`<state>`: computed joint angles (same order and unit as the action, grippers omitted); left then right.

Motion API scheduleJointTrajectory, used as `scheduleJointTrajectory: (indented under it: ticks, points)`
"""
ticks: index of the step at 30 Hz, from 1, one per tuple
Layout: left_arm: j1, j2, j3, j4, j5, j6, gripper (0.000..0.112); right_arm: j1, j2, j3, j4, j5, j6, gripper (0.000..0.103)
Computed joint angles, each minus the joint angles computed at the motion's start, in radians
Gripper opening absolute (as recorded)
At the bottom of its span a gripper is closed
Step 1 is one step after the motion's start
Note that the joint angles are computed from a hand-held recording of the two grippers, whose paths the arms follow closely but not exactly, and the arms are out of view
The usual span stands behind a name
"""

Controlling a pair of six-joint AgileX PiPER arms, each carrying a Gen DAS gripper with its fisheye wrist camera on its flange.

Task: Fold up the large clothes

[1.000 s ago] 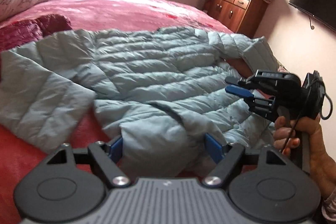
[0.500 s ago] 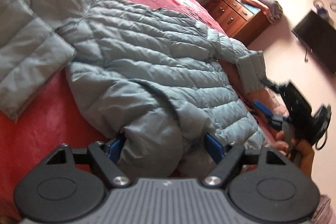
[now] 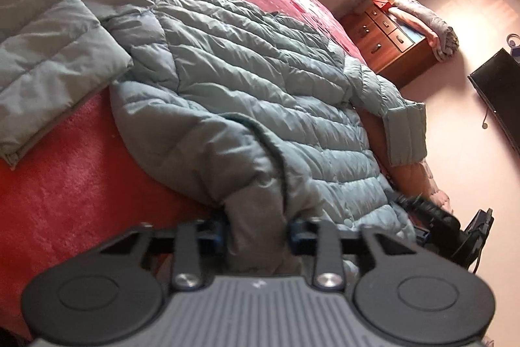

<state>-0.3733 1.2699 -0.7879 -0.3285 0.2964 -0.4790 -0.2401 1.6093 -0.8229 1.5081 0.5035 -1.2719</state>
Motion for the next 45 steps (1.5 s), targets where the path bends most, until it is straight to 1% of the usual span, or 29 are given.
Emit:
scheduleJointTrajectory:
  ticks: [1, 2, 5, 7, 9, 11, 14, 15, 17, 18, 20, 21, 22, 25, 27, 29, 30, 31, 32, 33, 34, 35, 36, 38, 40, 42, 43, 45]
  points:
    - [-0.002, -0.009, 0.001, 0.032, 0.005, -0.029, 0.02, 0.035, 0.003, -0.011, -0.057, -0.027, 0.036, 0.034]
    - [-0.006, -0.022, 0.002, 0.072, 0.011, -0.068, 0.016, 0.063, 0.0, -0.012, -0.082, -0.048, 0.042, 0.027]
    - [-0.006, -0.051, 0.004, 0.141, 0.026, -0.147, 0.012, 0.137, -0.039, -0.003, -0.157, -0.104, 0.098, 0.018]
    - [0.008, -0.076, 0.002, 0.135, 0.049, -0.15, 0.011, 0.171, -0.086, 0.027, -0.196, -0.127, 0.146, 0.015]
    - [0.019, -0.11, -0.005, 0.155, 0.086, -0.16, 0.01, 0.189, -0.124, 0.047, -0.219, -0.129, 0.185, 0.014]
    - [0.024, -0.145, -0.01, 0.176, 0.124, -0.174, 0.01, 0.174, -0.164, 0.074, -0.216, -0.102, 0.183, 0.013]
    - [0.039, -0.206, -0.007, 0.155, 0.183, -0.151, 0.01, 0.161, -0.244, 0.12, -0.224, -0.068, 0.207, 0.013]
    - [0.042, -0.226, -0.006, 0.146, 0.204, -0.138, 0.01, 0.138, -0.277, 0.13, -0.25, -0.041, 0.229, 0.013]
    - [0.041, -0.269, -0.006, 0.152, 0.248, -0.136, 0.01, 0.137, -0.333, 0.152, -0.288, -0.028, 0.279, 0.013]
    - [0.043, -0.289, -0.005, 0.149, 0.266, -0.131, 0.01, 0.169, -0.334, 0.145, -0.305, -0.052, 0.315, 0.013]
    - [0.048, -0.333, -0.004, 0.147, 0.303, -0.126, 0.01, 0.174, -0.351, 0.143, -0.344, -0.042, 0.355, 0.013]
    - [0.05, -0.35, -0.005, 0.15, 0.318, -0.126, 0.01, 0.135, -0.399, 0.17, -0.369, 0.001, 0.362, 0.013]
    - [0.053, -0.367, -0.005, 0.151, 0.336, -0.124, 0.01, 0.12, -0.421, 0.178, -0.39, 0.025, 0.38, 0.013]
    - [0.068, -0.386, -0.008, 0.145, 0.384, -0.112, 0.01, 0.121, -0.472, 0.189, -0.495, 0.055, 0.482, 0.013]
    - [0.088, -0.386, -0.004, 0.122, 0.414, -0.079, 0.011, 0.139, -0.467, 0.186, -0.545, 0.044, 0.524, 0.013]
    - [0.106, -0.376, -0.009, 0.121, 0.451, -0.063, 0.014, 0.152, -0.457, 0.18, -0.616, 0.041, 0.591, 0.015]
    - [0.109, -0.375, -0.006, 0.128, 0.461, -0.066, 0.015, 0.147, -0.452, 0.162, -0.66, 0.065, 0.632, 0.017]
    - [0.111, -0.378, -0.003, 0.139, 0.47, -0.075, 0.017, 0.152, -0.441, 0.155, -0.681, 0.059, 0.652, 0.021]
    - [0.114, -0.379, -0.004, 0.15, 0.48, -0.085, 0.021, 0.156, -0.43, 0.146, -0.706, 0.051, 0.681, 0.023]
    - [0.117, -0.381, -0.008, 0.156, 0.486, -0.092, 0.026, 0.161, -0.454, 0.152, -0.735, 0.056, 0.723, 0.032]
    - [0.122, -0.383, -0.016, 0.165, 0.49, -0.096, 0.03, 0.154, -0.449, 0.149, -0.73, 0.049, 0.724, 0.046]
    - [0.107, -0.394, -0.02, 0.204, 0.496, -0.127, 0.039, 0.147, -0.447, 0.148, -0.723, 0.039, 0.728, 0.058]
    - [0.09, -0.404, -0.032, 0.254, 0.508, -0.162, 0.047, 0.169, -0.461, 0.157, -0.741, 0.012, 0.772, 0.06]
    - [0.004, -0.424, -0.065, 0.413, 0.549, -0.297, 0.055, 0.177, -0.47, 0.158, -0.763, -0.024, 0.808, 0.06]
    - [-0.073, -0.445, -0.089, 0.538, 0.584, -0.399, 0.06, 0.181, -0.477, 0.166, -0.736, -0.066, 0.792, 0.06]
    - [-0.093, -0.445, -0.11, 0.589, 0.584, -0.424, 0.063, 0.18, -0.467, 0.168, -0.638, -0.1, 0.711, 0.061]
    - [-0.094, -0.44, -0.116, 0.596, 0.57, -0.418, 0.063, 0.18, -0.481, 0.185, -0.583, -0.11, 0.663, 0.062]
    - [-0.089, -0.417, -0.123, 0.602, 0.534, -0.403, 0.063, 0.204, -0.457, 0.184, -0.463, -0.151, 0.56, 0.065]
